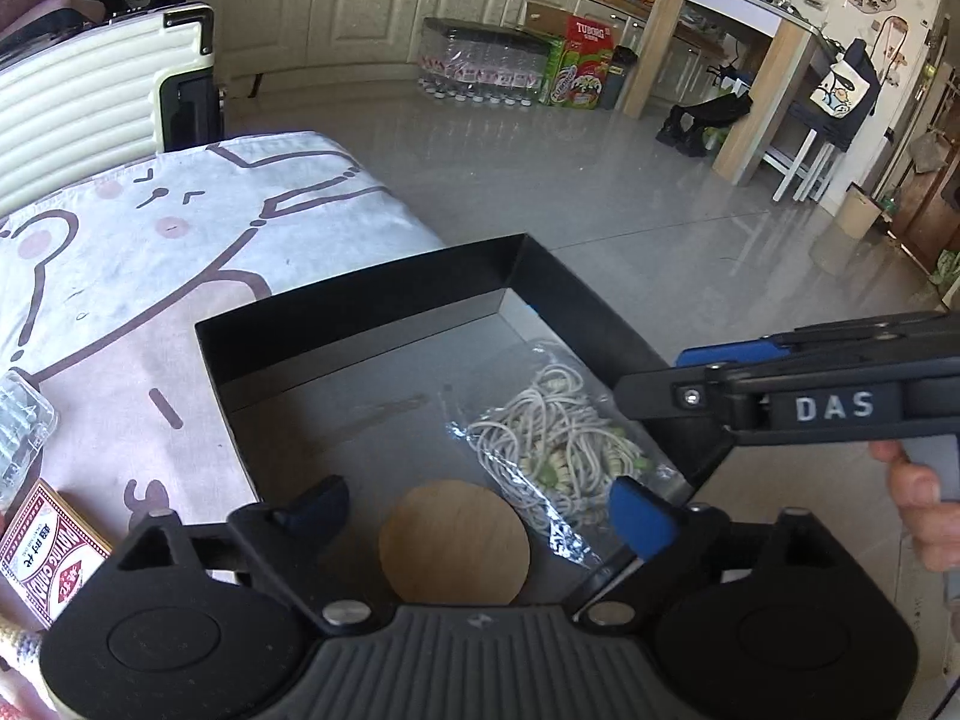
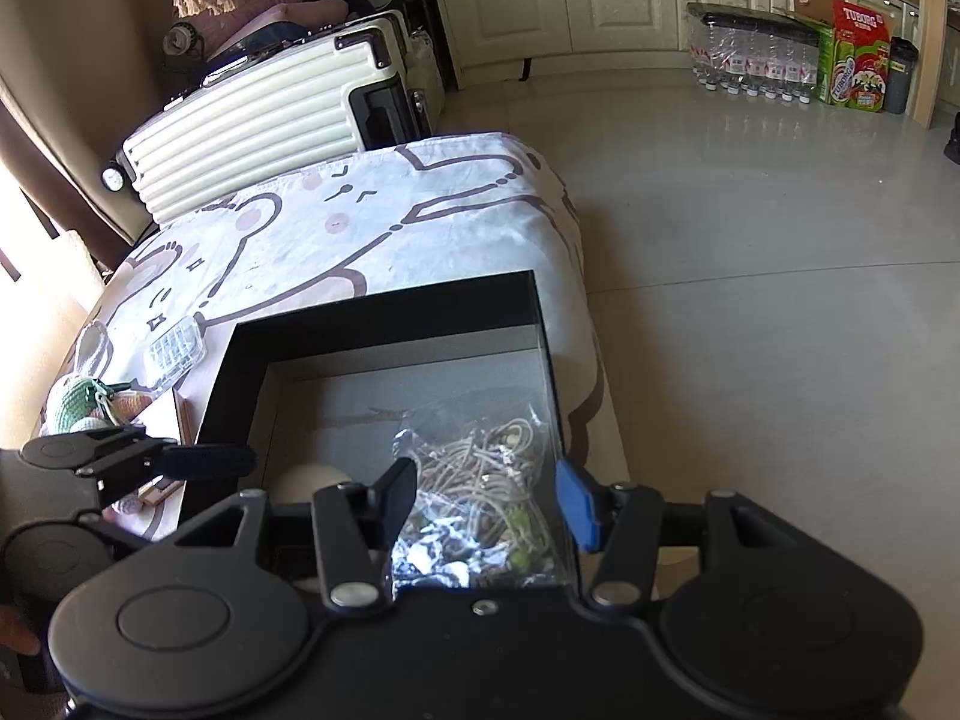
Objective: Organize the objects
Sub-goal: 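Lower the wooden coaster into the black box and open the left tool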
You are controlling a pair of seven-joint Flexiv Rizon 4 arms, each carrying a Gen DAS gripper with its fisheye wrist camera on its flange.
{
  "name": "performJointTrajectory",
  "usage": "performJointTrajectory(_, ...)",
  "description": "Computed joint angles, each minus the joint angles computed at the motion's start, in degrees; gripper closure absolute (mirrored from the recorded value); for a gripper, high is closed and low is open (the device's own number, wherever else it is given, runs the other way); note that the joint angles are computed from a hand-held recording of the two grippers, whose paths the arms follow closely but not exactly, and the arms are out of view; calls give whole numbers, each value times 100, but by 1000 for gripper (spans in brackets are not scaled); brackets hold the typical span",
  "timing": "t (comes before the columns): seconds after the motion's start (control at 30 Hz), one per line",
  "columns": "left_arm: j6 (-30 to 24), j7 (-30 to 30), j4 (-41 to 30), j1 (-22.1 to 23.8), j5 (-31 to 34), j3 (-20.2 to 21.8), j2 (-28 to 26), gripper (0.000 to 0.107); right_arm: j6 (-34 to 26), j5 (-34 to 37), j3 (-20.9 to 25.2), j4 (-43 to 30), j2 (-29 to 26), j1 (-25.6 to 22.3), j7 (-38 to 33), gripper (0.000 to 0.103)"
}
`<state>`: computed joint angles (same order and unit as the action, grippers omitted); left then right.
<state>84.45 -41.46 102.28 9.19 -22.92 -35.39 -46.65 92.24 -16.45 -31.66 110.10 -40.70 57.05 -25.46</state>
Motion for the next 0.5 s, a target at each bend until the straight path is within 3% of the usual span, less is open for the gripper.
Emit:
performJointTrajectory(0.3, 305, -38, 241, 189, 129, -139, 149, 13, -40, -13, -75, 9, 28, 93, 67, 49)
performJointTrajectory(0.5, 672, -328, 477, 439, 414, -250, 321, 13, -44, -30, -377, 66, 58, 392, 192, 49)
